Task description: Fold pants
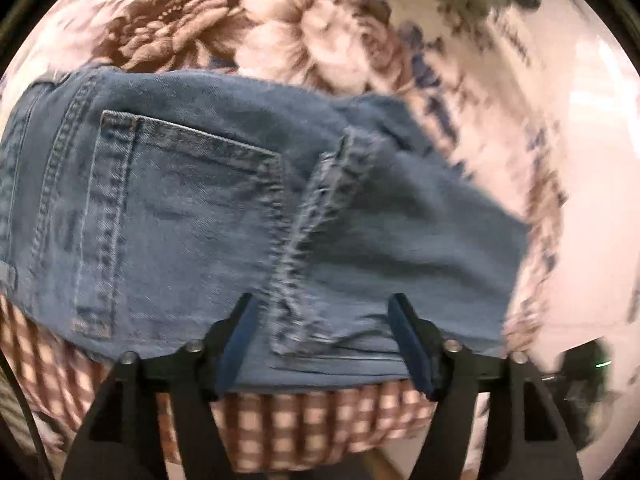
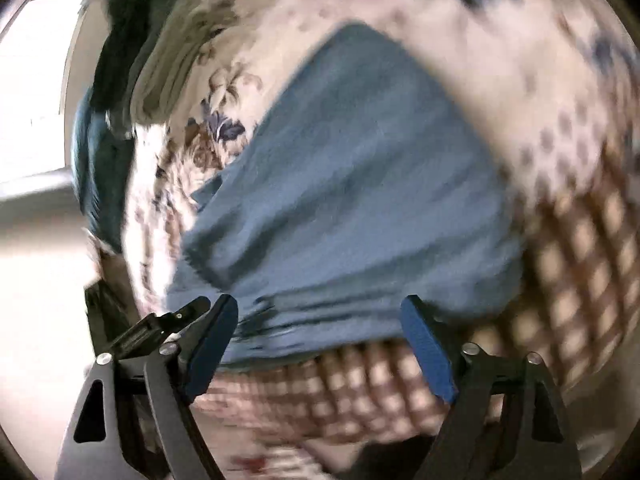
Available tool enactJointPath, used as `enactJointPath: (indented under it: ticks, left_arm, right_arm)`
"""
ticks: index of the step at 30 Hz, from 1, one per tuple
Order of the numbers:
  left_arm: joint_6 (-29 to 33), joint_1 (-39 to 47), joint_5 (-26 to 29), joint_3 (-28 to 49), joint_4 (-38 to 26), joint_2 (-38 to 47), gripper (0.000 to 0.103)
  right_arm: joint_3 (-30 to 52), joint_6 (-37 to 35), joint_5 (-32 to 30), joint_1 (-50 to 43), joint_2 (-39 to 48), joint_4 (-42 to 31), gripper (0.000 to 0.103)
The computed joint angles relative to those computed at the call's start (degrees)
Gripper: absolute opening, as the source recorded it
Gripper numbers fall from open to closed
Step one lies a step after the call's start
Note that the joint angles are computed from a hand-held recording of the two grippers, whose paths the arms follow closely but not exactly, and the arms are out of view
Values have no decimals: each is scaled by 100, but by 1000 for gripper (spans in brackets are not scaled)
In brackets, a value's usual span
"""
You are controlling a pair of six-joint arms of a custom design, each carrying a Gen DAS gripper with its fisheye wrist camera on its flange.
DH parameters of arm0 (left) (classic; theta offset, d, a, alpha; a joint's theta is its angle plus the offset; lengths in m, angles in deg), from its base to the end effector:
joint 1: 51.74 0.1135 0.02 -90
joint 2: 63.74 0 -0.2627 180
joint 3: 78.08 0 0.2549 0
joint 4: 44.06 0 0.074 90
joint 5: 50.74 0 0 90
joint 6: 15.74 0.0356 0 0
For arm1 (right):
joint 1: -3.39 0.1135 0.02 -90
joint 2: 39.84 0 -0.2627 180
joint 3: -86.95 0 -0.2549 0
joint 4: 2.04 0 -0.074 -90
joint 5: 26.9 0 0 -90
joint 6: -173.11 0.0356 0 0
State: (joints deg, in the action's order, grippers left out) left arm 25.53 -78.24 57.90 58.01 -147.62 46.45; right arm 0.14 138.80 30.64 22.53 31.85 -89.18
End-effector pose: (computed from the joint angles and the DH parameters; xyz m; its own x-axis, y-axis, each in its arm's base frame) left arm 0.3198 -0.1721 0.3662 -0.9404 -0.3269 0.0937 -0.3379 0.8669 -0.3666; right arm 0.1993 0.0894 0.3615 -0.8864 0.4301 0.1714 0.4370 0.6551 0.6163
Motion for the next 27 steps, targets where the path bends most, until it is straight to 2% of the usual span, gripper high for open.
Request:
enactJointPath:
  ticks: [1,3,6,7,9,10,12,14,15,16,18,21,24,25,26,27]
  left_arm:
    - [-43,3,109,-49,99,-20,66]
    - [-86,-106,74,-115,159,73,66]
    - [-134,-223,-33,-297,271,304,66]
    - [-173,-277,-222,-294,287,343,60]
    - [-141,-315,-426,-192,255,371,36]
    - [-123,-337,-496,-18,193,444,20]
    - [-111,-322,-593,-215,238,224,16]
    - [-206,-261,-539,-533,356,-34,15]
    - [-289,-206,-442,-742,429,-218,15]
    - [-415,-131,-249,-918,517,-377,15]
    - [-585,-90,-132,-983,586,-482,15]
    - [-603,-55,-30,-914,398,-675,15]
    - [-505,-112,102,-887,318,-620,16]
    - [-401,-173,51,-851,311,-519,18]
    - [-367,-247,-10,-765,292,-355,31]
    - [-366,-262,45,-846,399,-300,40]
  right_arm:
    - [-275,343,-124,13,-148,189,68]
    - [-828,909,-220,13,-447,650,54]
    - [-1341,1418,-103,-32,-629,958,53]
    - [-1504,1569,-92,-55,-670,1073,53]
    - [-1738,1808,-90,-96,-734,1256,53]
    - [-1780,1885,-75,-89,-702,1268,53]
    - [-1842,2140,-1,-42,-738,1390,53]
    - [-1808,2139,119,13,-707,1447,47]
    - [-1767,2154,287,73,-714,1454,18]
    - [-1624,2085,417,97,-633,1255,12]
    - [-1579,2334,581,128,-833,1287,10]
    - [-1032,2037,730,180,-852,861,9]
    - [-593,1712,540,111,-773,344,9]
    - [-537,1572,531,76,-731,183,9]
    - [-533,1362,513,50,-658,39,10]
    - [-615,1080,361,-65,-555,-88,12]
